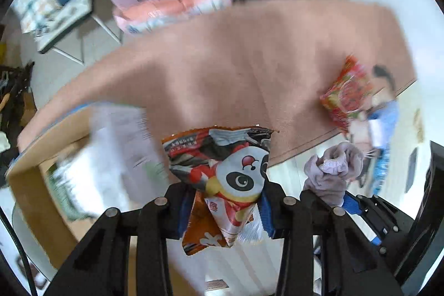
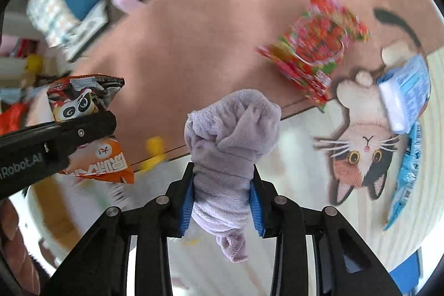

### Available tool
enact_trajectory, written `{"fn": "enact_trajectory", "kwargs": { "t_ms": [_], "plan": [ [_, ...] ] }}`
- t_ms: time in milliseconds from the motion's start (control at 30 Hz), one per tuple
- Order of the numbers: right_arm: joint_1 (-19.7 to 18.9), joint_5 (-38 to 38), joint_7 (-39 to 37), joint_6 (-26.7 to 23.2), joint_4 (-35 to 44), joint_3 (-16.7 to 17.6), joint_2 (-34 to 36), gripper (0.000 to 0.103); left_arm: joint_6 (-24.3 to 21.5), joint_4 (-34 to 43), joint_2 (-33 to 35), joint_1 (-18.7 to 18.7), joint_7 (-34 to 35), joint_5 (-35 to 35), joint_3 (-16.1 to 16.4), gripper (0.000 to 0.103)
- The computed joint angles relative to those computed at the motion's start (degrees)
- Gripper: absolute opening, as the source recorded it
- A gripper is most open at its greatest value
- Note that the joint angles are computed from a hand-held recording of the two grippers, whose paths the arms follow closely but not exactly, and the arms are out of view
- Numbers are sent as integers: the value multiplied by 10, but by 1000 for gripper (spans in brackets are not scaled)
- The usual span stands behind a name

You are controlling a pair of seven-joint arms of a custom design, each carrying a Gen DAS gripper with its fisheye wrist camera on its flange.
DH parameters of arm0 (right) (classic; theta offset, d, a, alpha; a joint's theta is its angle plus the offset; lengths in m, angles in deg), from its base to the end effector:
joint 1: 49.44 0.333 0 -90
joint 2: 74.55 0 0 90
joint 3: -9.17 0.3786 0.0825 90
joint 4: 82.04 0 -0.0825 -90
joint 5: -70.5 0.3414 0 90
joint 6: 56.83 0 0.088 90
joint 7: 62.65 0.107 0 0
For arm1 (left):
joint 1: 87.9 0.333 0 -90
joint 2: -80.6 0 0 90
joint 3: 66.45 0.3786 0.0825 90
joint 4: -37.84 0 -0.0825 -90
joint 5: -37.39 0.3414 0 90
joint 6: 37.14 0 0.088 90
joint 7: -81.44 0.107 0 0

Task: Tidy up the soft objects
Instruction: 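Grasp the red panda snack bag with the left tool while the right tool grasps the lilac sock, then lower the snack bag and sock into the box and release both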

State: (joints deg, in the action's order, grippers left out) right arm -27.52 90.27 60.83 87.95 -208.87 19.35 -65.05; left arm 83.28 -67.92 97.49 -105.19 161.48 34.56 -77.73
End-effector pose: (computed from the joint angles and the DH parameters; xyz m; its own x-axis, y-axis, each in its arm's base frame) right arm 0.4623 0.2818 0.4107 -0.2885 -0.9163 -0.2777 -0.9570 0.2849 0.0542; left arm 0.5349 -0.2807 0.4495 -0.2842 -0.9545 0.0908 -0.9558 0.2895 0.0519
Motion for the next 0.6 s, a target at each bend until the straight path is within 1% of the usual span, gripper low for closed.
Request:
{"fn": "enact_trajectory", "kwargs": {
  "t_ms": [100, 133, 200, 233, 300, 333, 433, 533, 600],
  "plan": [
    [18, -10, -6, -7, 34, 13, -19, 37, 38, -74, -99, 33, 3, -22, 14, 37],
    [25, -15, -7, -11, 50, 16, -19, 37, 43, -89, -118, 47, 10, -32, 19, 37],
    [42, -28, -10, -28, 98, 24, -5, 37, 50, -127, -169, 79, 24, -47, 33, 37],
    [49, -33, -10, -40, 122, 27, 4, 37, 50, -137, -183, 92, 29, -47, 37, 37],
    [67, -39, -9, -53, 143, 38, 12, 37, 49, -169, -216, 118, 31, -43, 47, 37],
    [77, -49, -2, -62, 166, 39, 28, 37, 48, -186, -228, 129, 31, -45, 50, 37],
    [103, -71, 10, -86, 230, 47, 84, 37, 42, -229, -232, 162, 56, -71, 66, 37],
    [122, -81, 12, -106, 284, 55, 142, 37, 30, -248, -209, 190, 82, -115, 80, 37],
    [134, -90, 16, -122, 317, 57, 178, 37, 33, -259, -185, 200, 86, -136, 79, 37]
  ]
}}
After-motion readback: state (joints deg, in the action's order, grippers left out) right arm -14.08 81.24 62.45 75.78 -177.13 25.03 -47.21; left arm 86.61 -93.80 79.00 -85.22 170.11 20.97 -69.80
